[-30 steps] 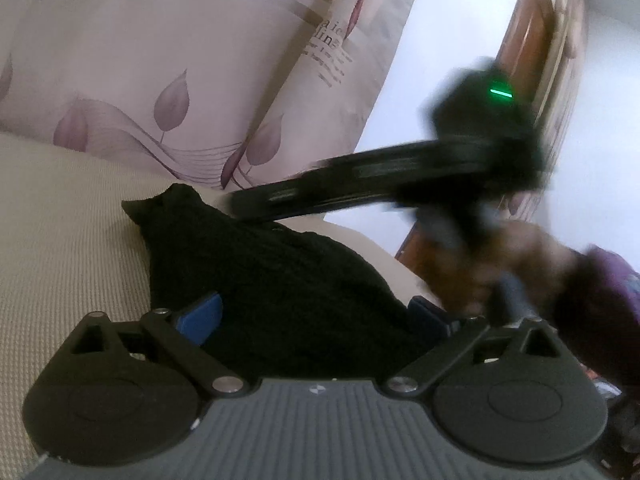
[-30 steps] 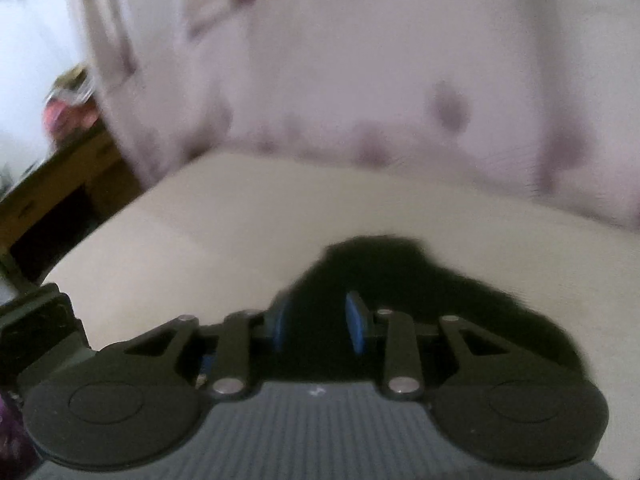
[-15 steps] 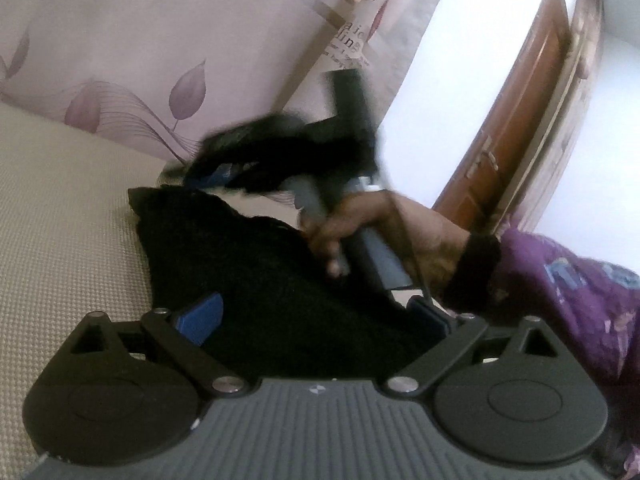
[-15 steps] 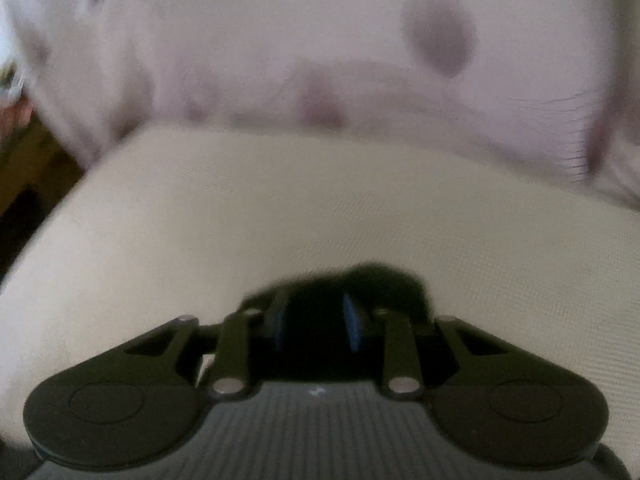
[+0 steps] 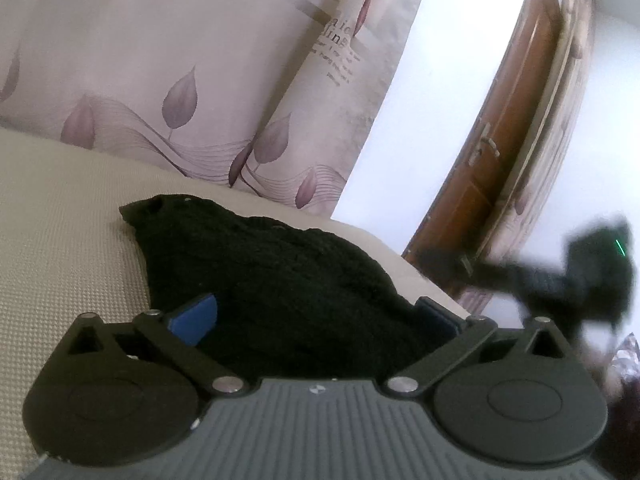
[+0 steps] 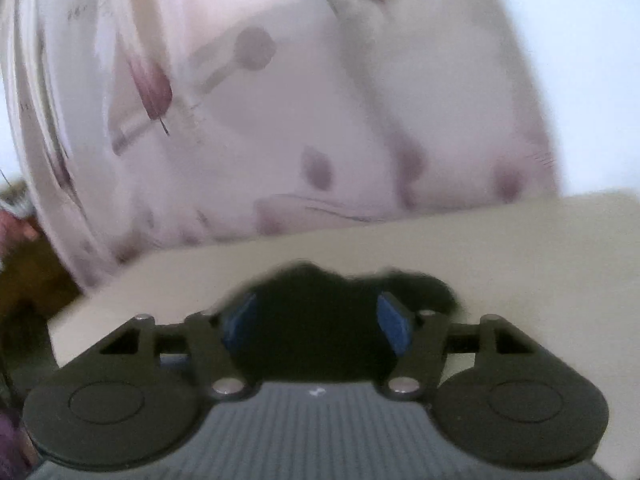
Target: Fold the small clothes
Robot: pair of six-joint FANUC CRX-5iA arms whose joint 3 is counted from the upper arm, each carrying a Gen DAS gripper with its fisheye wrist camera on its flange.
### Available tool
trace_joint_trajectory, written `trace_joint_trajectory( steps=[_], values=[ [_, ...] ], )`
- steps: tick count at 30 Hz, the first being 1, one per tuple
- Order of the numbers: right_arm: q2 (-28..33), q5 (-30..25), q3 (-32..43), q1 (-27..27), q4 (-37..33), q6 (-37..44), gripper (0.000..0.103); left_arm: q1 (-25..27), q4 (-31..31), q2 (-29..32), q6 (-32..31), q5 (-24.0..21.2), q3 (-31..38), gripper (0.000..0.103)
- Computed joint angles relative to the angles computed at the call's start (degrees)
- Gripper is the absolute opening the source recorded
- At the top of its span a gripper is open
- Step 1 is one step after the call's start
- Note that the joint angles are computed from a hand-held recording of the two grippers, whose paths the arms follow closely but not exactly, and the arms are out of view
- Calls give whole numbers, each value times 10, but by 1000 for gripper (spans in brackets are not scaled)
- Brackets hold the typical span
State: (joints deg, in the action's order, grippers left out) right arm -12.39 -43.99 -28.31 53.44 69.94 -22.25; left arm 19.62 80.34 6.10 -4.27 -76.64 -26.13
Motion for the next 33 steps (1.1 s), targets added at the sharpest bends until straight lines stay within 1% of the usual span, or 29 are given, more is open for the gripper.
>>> trace_joint_trajectory(
  steps=[1,2,3,4,6,8,10,11,13,15,16,18,20,23,25,27,30,31,33],
  values=[
    [-2,-57,-2,36,-9,-6,67,0,0,0,0,0,0,103],
    [0,-89,-4,57,-17,-20,67,1,1,0,1,0,0,103],
    [-5,-104,-12,70,-21,-42,67,0,2,0,1,1,-1,103],
    [-14,-103,-23,76,-26,-71,67,0,3,-1,1,2,-1,103],
    [-8,-99,-22,76,-38,-107,66,-1,4,-6,-5,8,-5,103],
    [-15,-75,-40,66,-25,-157,65,-2,6,-12,-10,18,-11,103],
    [-16,-50,-52,51,0,-196,54,-3,9,-16,-10,23,-15,103],
    [-15,-43,-55,48,10,-208,46,-2,9,-16,-9,23,-15,103],
    [-22,-12,-68,34,33,-239,41,-3,11,-15,-5,25,-15,103],
    [-19,-1,-58,37,-5,-209,31,-3,12,-14,-4,26,-15,103],
    [-12,5,-50,36,-15,-198,29,-3,12,-15,-5,28,-16,103],
    [-13,9,-41,42,-42,-160,16,-3,12,-14,-6,27,-16,103],
    [-14,0,-33,55,-64,-128,12,-2,12,-14,-6,27,-16,103],
    [-18,-29,-24,77,-102,-83,11,-4,8,-19,-12,35,-17,103],
    [-18,-26,-25,73,-108,-90,11,-8,4,-30,-23,52,-22,103],
    [-11,-29,-17,72,-116,-75,11,-11,-2,-38,-32,67,-25,103],
    [-13,-26,-23,71,-111,-86,13,-15,-6,-48,-44,84,-30,103],
    [-13,-31,-24,73,-108,-98,14,-16,-6,-52,-47,91,-33,103],
    [-7,-45,-20,79,-103,-94,14,-19,-8,-58,-55,101,-37,103]
  ],
)
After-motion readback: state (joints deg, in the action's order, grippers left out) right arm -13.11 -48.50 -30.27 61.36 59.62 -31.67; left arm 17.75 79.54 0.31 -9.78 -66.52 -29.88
